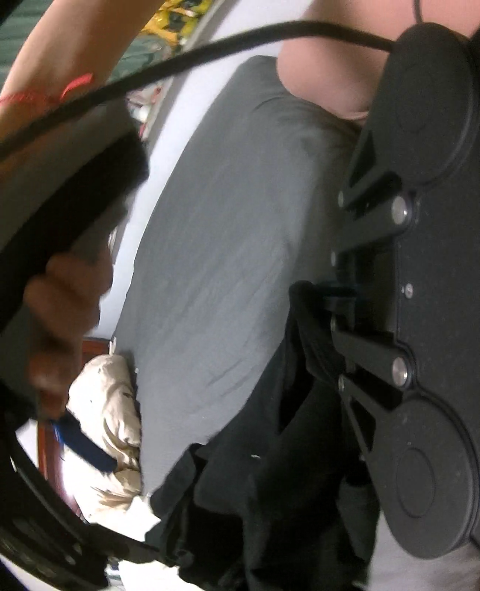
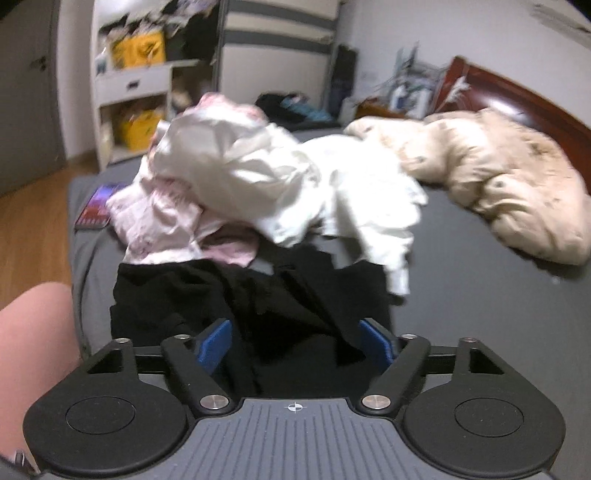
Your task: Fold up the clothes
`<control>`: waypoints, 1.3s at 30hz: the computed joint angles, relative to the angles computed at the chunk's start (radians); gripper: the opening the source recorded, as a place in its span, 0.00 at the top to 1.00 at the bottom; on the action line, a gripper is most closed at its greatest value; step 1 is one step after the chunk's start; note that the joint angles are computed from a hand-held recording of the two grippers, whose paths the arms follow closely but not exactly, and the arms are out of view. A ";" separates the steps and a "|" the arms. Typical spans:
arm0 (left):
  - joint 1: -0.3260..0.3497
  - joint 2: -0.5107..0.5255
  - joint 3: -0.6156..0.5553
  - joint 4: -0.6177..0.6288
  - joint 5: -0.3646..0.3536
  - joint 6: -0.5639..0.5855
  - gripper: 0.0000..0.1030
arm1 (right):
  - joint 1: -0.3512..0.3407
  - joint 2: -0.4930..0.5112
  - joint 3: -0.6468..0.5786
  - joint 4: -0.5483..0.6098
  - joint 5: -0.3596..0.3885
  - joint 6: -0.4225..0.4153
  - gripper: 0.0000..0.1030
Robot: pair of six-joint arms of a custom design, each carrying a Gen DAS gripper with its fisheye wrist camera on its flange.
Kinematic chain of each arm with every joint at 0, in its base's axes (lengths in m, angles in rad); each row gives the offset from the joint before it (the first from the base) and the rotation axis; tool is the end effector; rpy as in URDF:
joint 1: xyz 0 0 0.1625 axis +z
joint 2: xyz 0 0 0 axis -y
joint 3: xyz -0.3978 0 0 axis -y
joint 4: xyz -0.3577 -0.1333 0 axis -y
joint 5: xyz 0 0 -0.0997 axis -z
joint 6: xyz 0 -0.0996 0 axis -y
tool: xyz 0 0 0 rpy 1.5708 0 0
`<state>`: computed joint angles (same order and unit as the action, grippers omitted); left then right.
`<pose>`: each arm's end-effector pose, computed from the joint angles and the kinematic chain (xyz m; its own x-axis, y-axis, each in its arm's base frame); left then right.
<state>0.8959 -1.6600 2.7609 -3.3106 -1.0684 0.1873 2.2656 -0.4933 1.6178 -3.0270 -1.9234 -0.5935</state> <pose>-0.0201 -0.3152 0.2292 -0.7552 0.4345 -0.4908 0.6536 0.5556 -0.5139 0.4790 -0.4202 -0.0277 -0.3188 -0.8327 0.4528 -0.9453 0.3144 -0.0874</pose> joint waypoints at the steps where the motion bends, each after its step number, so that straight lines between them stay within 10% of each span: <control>1: 0.003 0.001 -0.002 -0.003 -0.001 0.000 0.95 | 0.004 0.025 -0.031 0.022 -0.008 -0.022 0.36; 9: 0.021 -0.038 -0.005 0.015 -0.038 -0.029 0.95 | 0.024 0.177 -0.242 0.157 -0.045 -0.214 0.45; 21: 0.026 -0.026 -0.009 0.008 -0.043 -0.049 0.95 | 0.038 0.309 -0.451 0.350 -0.130 -0.273 0.68; 26: 0.020 -0.017 -0.009 0.003 -0.040 -0.056 0.96 | 0.027 0.318 -0.484 0.414 -0.125 -0.229 0.92; 39: 0.014 -0.037 0.002 -0.008 -0.040 -0.024 0.96 | -0.064 0.059 -0.204 0.059 0.044 0.122 0.96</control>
